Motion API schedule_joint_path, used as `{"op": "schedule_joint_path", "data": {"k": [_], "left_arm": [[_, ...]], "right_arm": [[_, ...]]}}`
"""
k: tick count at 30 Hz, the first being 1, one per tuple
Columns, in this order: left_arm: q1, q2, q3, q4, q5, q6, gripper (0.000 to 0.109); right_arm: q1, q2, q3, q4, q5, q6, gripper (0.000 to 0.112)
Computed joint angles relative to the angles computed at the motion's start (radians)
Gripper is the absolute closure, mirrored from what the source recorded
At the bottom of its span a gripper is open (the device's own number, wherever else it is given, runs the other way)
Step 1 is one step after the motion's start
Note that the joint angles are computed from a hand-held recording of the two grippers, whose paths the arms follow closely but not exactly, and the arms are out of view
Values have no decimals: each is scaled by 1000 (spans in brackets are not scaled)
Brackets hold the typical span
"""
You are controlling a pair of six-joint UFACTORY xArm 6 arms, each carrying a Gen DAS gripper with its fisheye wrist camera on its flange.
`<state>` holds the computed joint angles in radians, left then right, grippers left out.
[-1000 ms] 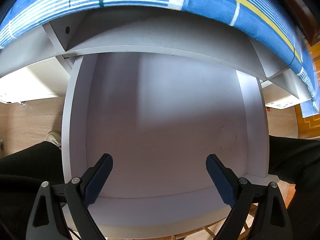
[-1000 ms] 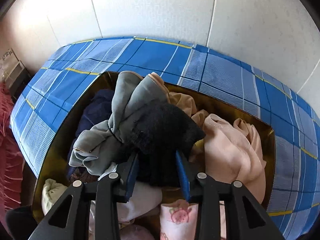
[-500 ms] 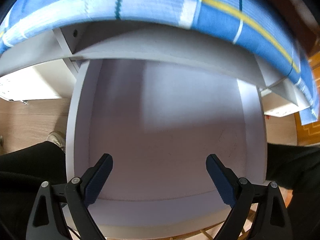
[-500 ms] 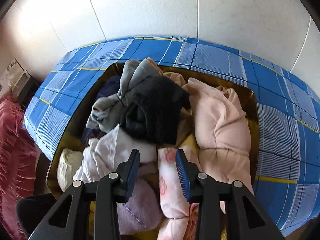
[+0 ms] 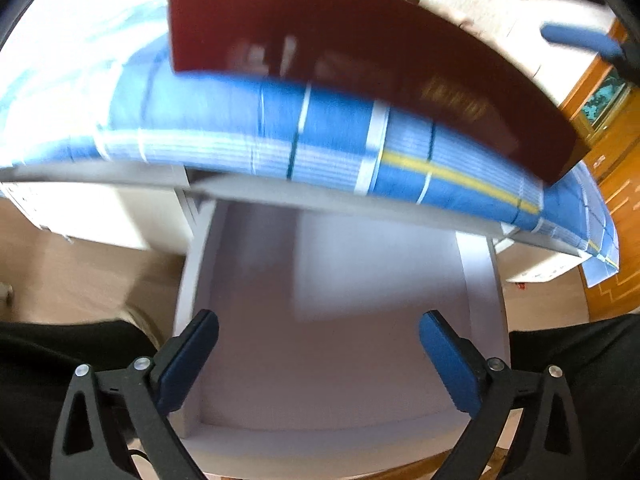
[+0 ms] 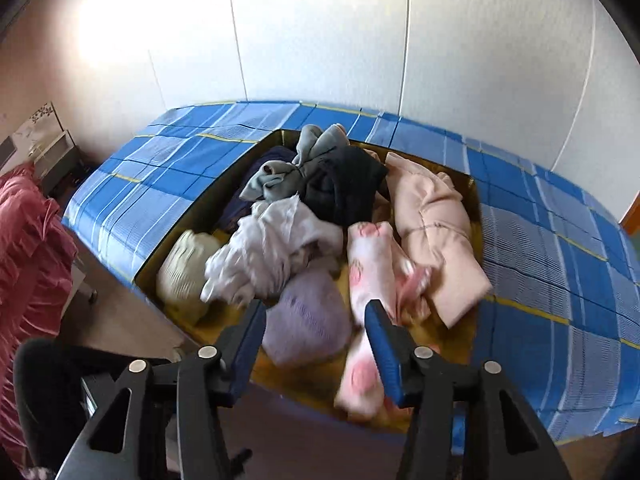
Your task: Organize soft objects
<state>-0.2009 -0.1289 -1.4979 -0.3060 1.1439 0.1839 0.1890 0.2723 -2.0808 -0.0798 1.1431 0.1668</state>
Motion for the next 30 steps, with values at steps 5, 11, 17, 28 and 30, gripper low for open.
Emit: {"op": "schedule_joint_path", "data": {"k": [5,11,17,28,30], "left_arm": [[15,-58,29,-28,-57,24,6],[16,-108,29,-17,-60,27,6],[25,-147,-5,7,-47,-18,6],[1,-182,-93,177,-20,-146,6],[-5,-192,-100,195,-12,-162,6]], "right_arm": [[18,-195,252,-48,-111,55,43],[48,-345,426,-104,-142,144,40],[84,-448,544,-200,-124,253,40],[104,-638,747,-195,-196,387,40],[124,-648,753,-256,-171,425,38]]}}
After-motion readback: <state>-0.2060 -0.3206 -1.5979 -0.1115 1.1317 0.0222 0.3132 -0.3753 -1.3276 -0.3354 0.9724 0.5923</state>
